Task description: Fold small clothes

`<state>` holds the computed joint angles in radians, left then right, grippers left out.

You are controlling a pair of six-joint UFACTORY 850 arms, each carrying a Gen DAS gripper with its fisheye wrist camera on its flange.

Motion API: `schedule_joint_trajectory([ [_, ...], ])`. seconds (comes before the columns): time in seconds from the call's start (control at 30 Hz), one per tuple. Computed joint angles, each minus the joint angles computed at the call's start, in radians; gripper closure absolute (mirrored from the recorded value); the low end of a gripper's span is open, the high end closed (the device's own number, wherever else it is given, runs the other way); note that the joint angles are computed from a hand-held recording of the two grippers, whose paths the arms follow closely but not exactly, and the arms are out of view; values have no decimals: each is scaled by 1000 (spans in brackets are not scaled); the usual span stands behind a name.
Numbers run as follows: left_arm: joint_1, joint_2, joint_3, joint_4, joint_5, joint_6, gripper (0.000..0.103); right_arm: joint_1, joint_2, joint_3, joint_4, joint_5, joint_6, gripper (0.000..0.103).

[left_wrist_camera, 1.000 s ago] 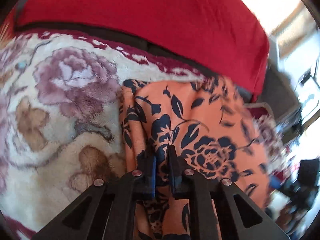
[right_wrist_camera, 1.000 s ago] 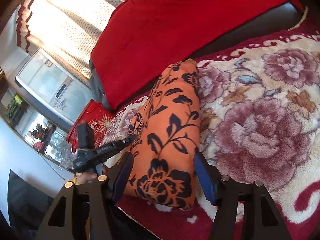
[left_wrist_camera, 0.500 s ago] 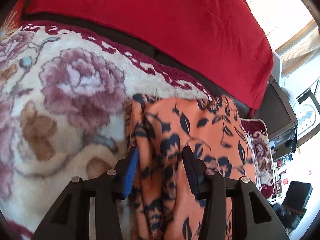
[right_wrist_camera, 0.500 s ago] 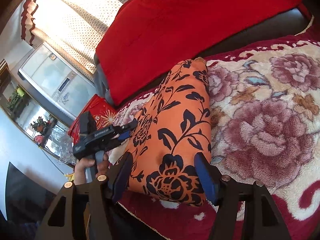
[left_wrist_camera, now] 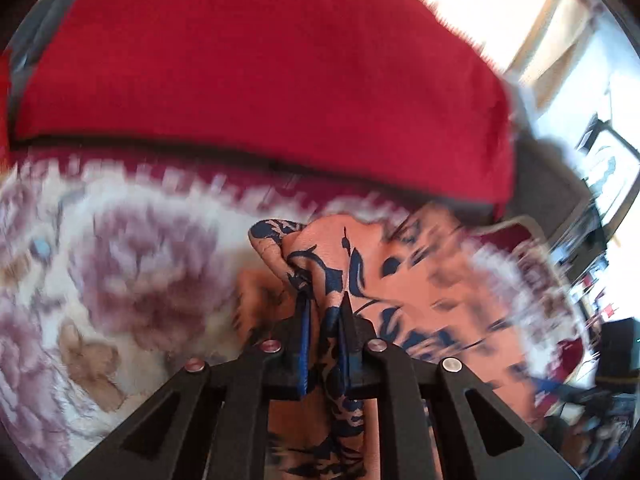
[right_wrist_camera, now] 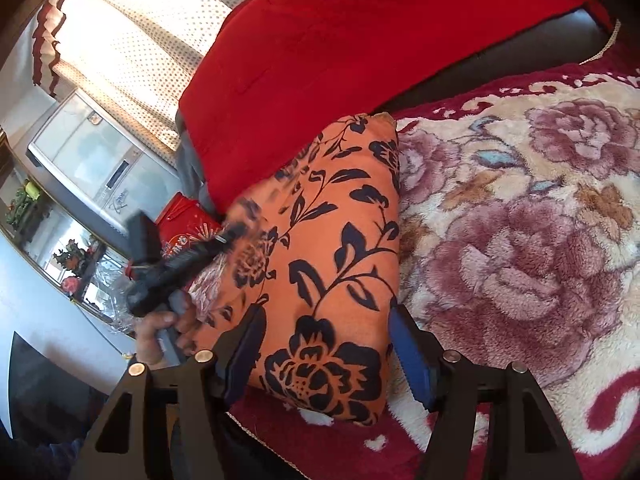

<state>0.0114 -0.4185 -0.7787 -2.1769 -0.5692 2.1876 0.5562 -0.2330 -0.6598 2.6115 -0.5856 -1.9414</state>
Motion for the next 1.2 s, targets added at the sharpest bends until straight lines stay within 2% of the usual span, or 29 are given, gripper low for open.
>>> schedule_joint_trajectory([
  [0.03,-1,-55,-35,57,39,-63,89,0,-1,-2,-3,-1,5,36],
  [0.07,2,-77,-42,71,36,-83,87,-1,0,-3,-4,-3,4,36],
  [0.13,8,-64,-26,38,18,-82,81,1,9,-1,-6,-4,-4,36],
  [0.2,6,-39,-22,72,46,-154,70,4,15,-2,-6,7,-11,36],
  [0.27,9,-5,0,51,63,-145,67,3,20,-2,-15,8,0,36],
  [0.33,18,64,53,35,46,-130,67,6,34,7,4,-7,-12,36],
  [0.4,30,161,137,31,-5,-100,67,13,47,12,15,-14,-22,36],
  [0.47,18,243,213,-2,-32,-43,64,21,55,14,21,-17,-27,35],
  [0.53,-5,282,266,-13,-3,8,64,30,55,12,20,-19,-22,35],
  [0.57,-26,265,262,-23,29,11,64,33,55,12,18,-23,-16,35],
  [0.6,-50,217,245,10,103,-27,64,36,54,11,11,-29,-6,35],
  [0.63,-59,177,233,0,139,-29,62,37,54,10,0,-32,5,35],
  [0.67,-51,152,233,-17,133,-33,58,37,54,8,-14,-33,16,35],
  [0.7,-22,145,239,4,86,-78,56,38,54,6,-32,-24,31,35],
  [0.77,-3,170,248,21,68,-127,55,36,61,9,-54,-17,47,35],
  [0.87,-24,266,287,-125,58,17,58,36,70,13,-55,-16,43,35],
  [0.9,-25,283,293,-126,40,22,58,34,67,8,-61,-20,50,34],
  [1.0,-45,302,298,-177,-58,44,52,26,43,-32,-128,-38,111,34],
  [1.07,-72,284,283,-232,-77,73,40,9,11,-70,-200,-92,183,33],
  [1.13,-110,221,247,-292,-58,100,40,-22,-60,-134,-318,-203,295,24],
  [1.2,-140,151,204,-317,-4,100,40,-42,-135,-197,-364,-238,375,24],
])
